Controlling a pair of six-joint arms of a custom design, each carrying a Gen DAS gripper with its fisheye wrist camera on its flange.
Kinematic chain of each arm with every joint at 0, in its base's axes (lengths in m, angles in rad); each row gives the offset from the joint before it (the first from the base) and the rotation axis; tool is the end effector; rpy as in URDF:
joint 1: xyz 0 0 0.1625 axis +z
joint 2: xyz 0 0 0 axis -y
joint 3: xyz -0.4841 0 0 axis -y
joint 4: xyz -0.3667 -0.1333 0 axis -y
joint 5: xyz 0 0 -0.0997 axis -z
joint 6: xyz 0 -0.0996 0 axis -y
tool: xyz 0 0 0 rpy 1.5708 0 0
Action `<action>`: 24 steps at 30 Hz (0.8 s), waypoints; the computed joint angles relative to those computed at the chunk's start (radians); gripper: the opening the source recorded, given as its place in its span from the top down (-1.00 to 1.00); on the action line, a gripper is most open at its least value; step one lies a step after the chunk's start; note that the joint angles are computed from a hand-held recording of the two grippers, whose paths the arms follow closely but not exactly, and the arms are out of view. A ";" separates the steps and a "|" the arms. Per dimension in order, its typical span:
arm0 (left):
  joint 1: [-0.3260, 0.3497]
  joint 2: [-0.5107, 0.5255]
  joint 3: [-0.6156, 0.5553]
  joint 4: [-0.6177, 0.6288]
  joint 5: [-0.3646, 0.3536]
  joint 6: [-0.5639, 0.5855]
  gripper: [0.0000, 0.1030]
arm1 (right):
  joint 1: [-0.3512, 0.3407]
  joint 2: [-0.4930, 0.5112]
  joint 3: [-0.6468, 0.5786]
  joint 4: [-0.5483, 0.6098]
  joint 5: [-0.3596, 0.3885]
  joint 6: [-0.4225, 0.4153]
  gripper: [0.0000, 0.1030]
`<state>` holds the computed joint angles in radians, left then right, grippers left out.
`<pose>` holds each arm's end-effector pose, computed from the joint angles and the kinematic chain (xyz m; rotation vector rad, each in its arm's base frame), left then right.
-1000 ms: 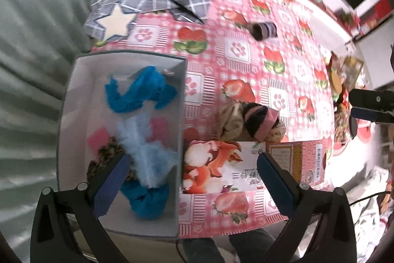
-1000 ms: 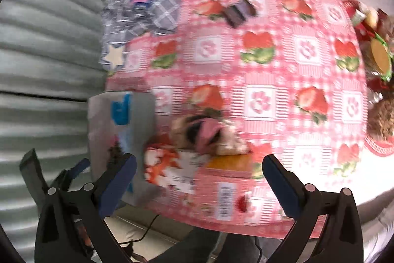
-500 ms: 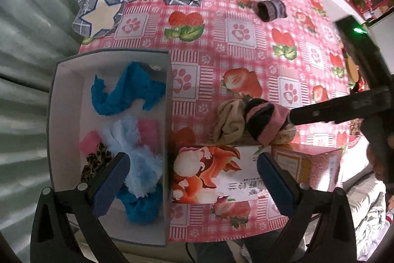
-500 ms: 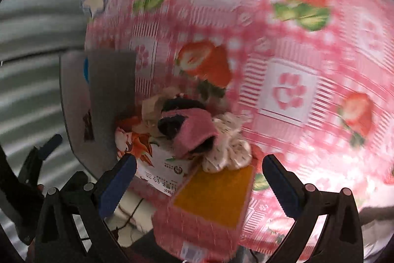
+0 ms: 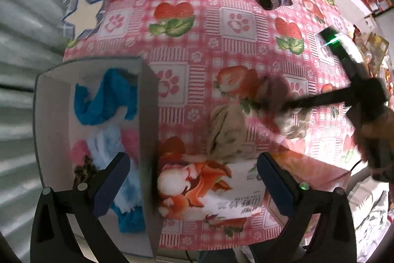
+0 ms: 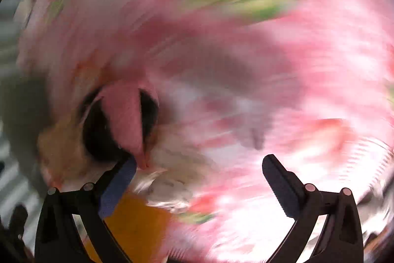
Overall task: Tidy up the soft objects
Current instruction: 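Move both tools from the box back to the pile of soft items, then grasp the pink-and-black sock with the left tool while the right tool grasps the polka-dot scrunchie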
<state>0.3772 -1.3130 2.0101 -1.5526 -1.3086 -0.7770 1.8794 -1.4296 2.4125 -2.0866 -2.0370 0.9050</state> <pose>-0.3288 -0.3014 0.2572 0.6114 2.3213 0.2317 0.1817 -0.2784 0.2123 -0.5987 -2.4277 -0.1499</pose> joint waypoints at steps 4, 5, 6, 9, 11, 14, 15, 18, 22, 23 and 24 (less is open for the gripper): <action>0.012 0.050 -0.003 -0.037 -0.006 0.050 -0.99 | 0.004 -0.246 -0.003 0.190 -0.213 0.231 -1.00; 0.014 0.060 -0.001 -0.044 -0.009 0.059 -0.99 | 0.001 -0.300 0.005 0.195 -0.221 0.246 -1.00; 0.015 0.071 0.000 -0.050 -0.011 0.068 -0.99 | -0.004 -0.361 0.017 0.195 -0.214 0.252 -1.00; 0.018 0.106 0.001 -0.073 -0.023 0.093 -0.99 | -0.009 -0.424 0.054 0.141 -0.148 0.182 -1.00; 0.021 0.129 -0.004 -0.093 -0.024 0.106 -0.99 | -0.011 -0.426 0.087 0.074 -0.088 0.103 -1.00; 0.026 0.158 -0.015 -0.114 -0.016 0.115 -0.99 | 0.001 -0.342 0.147 -0.115 0.025 -0.031 -1.00; 0.028 0.165 -0.020 -0.118 -0.016 0.114 -0.99 | 0.010 -0.303 0.155 -0.160 0.043 -0.062 -1.00; 0.045 0.183 -0.030 -0.130 -0.015 0.109 -0.99 | 0.049 -0.148 0.163 -0.253 0.061 -0.141 -1.00; 0.056 0.222 -0.037 -0.148 -0.002 0.109 -0.99 | 0.064 -0.023 0.156 -0.250 -0.003 -0.139 -1.00; 0.054 0.235 -0.037 -0.161 0.001 0.117 -0.99 | 0.082 -0.006 0.151 -0.215 -0.051 -0.106 -1.00; 0.051 0.250 -0.037 -0.172 0.005 0.125 -0.99 | 0.093 0.001 0.148 -0.181 -0.087 -0.069 -1.00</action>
<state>0.4282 -1.0630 1.9727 -1.7250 -1.3032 -0.6523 1.9727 -1.4289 2.5608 -2.2672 -2.1240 0.8360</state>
